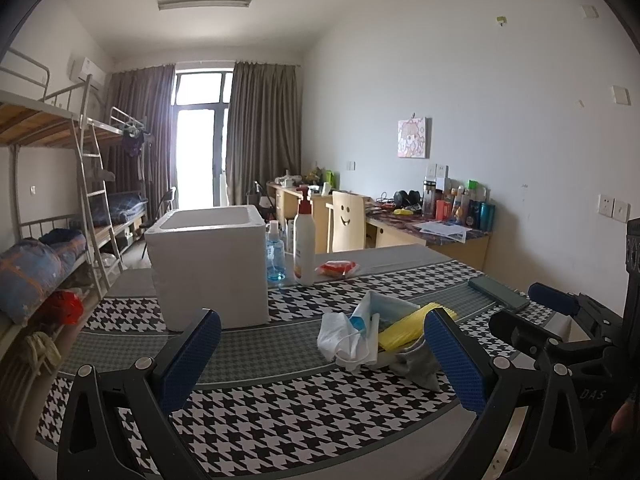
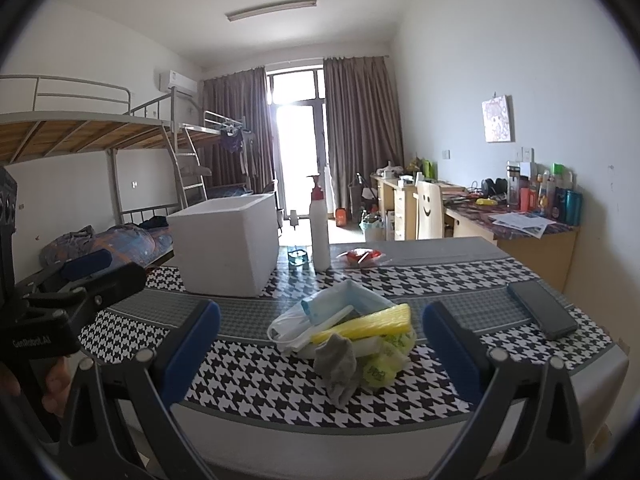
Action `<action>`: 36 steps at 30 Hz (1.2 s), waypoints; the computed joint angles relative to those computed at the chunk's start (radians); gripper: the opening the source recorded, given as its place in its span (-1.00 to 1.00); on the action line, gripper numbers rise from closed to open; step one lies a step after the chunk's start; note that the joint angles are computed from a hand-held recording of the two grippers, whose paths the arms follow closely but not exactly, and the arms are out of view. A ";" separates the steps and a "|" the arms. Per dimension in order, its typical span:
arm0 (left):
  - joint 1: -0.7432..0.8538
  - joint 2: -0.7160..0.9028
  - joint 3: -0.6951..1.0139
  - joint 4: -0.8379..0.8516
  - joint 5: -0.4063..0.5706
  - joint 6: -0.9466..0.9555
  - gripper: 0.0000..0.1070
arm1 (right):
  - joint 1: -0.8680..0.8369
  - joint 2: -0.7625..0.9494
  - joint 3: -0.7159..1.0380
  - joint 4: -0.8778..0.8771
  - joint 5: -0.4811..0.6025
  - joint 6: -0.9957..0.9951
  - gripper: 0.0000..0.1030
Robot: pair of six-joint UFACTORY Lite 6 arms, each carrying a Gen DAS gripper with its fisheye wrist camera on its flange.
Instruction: Organize soft objects
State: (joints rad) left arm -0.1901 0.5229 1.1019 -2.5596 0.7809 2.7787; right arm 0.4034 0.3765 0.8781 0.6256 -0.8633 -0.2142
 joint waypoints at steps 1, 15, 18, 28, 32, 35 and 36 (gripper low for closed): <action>-0.003 0.011 0.018 0.003 -0.012 -0.006 0.90 | -0.003 0.005 0.009 0.001 0.007 -0.002 0.98; -0.049 0.184 0.310 0.063 -0.206 -0.120 0.90 | -0.053 0.069 0.129 -0.007 0.133 -0.003 0.98; -0.057 0.240 0.395 0.102 -0.256 -0.168 0.90 | -0.067 0.085 0.148 -0.014 0.152 -0.003 0.98; -0.082 0.382 0.629 0.271 -0.360 -0.361 0.90 | -0.112 0.123 0.221 0.005 0.232 -0.031 0.98; -0.098 0.442 0.732 0.377 -0.412 -0.478 0.90 | -0.140 0.138 0.246 -0.025 0.277 -0.004 0.98; -0.107 0.482 0.803 0.488 -0.443 -0.585 0.90 | -0.158 0.156 0.269 -0.046 0.313 0.009 0.98; -0.109 0.496 0.829 0.529 -0.447 -0.621 0.90 | -0.164 0.159 0.273 -0.055 0.317 0.017 0.98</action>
